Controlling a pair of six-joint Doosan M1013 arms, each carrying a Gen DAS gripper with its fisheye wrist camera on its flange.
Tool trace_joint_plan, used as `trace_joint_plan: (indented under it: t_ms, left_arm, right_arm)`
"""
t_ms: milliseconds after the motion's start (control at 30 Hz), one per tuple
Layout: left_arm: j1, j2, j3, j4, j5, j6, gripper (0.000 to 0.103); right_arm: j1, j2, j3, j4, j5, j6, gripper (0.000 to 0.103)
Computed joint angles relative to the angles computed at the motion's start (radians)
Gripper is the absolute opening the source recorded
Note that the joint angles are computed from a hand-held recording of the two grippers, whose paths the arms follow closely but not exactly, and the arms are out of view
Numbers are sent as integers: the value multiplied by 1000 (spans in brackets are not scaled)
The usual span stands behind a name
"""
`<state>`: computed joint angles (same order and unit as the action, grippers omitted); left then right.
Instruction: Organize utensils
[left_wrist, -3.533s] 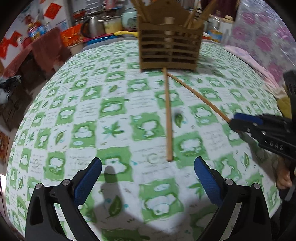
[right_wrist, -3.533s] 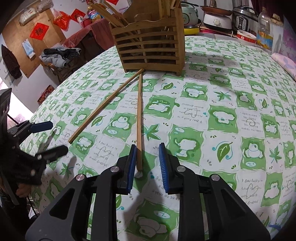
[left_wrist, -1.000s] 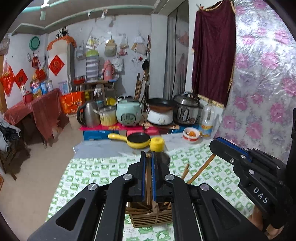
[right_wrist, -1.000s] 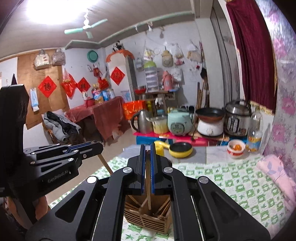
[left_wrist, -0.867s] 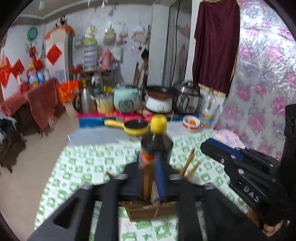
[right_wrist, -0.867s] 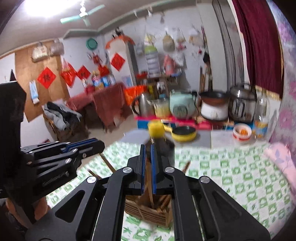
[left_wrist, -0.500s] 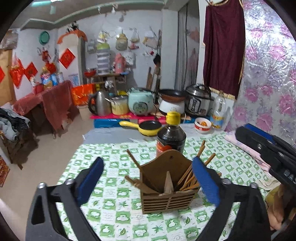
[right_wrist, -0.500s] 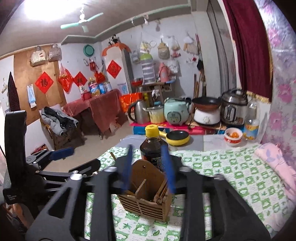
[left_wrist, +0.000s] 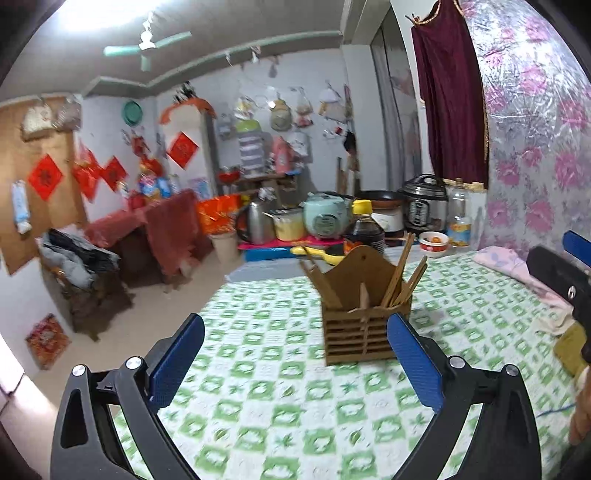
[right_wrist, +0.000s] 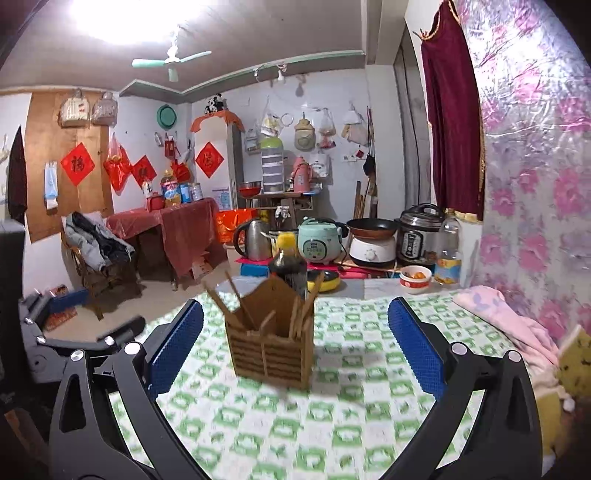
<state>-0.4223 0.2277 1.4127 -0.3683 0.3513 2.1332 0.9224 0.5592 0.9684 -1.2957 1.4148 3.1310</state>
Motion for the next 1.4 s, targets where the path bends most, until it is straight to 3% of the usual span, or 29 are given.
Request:
trace_joint_plan:
  t_ms: [133,233,333,567,767,867,967,1033,1100,1167,1333,1400]
  left_arm:
    - [-4,-39,73,-36,-51,27,97]
    - [-10,-47,106,-59,-76,66,97]
    - [-21,-39,120,15,-111,14,97]
    - [-14,28,60,7,-63,-12,97]
    - [-22,83,14,175,-37,-189,97]
    - [-30,103,9,296,-34,-300,97]
    - [-46,113,6,497,-28,-458,97]
    - [-47,109,14,505,-46,-456,97]
    - [-49,105,24,548,-68,-495,97]
    - [-48,101,33,546,-84,-493,97]
    - [-35,91,41,321,-93,-295,97]
    - [-34,86,50,318,-111,-291,97]
  right_arm:
    - [25,19,17,-31,83,37,97]
    - [20,10,51,-14,75,92,97]
    - [7,8,70,8,81,122,97]
    - [-28,30,51,24,80,91,97]
    - [-52,45,64,52,59,126,97]
    - [-80,28,90,192,-15,161,97]
    - [-94,6,127,262,-88,207,97]
    - [-96,3,136,275,-108,216,97]
    - [-89,10,128,265,-79,216,97]
    - [-82,14,126,252,-56,220,97]
    - [-66,29,110,220,-16,187,97]
    - [-58,44,86,189,18,148,97]
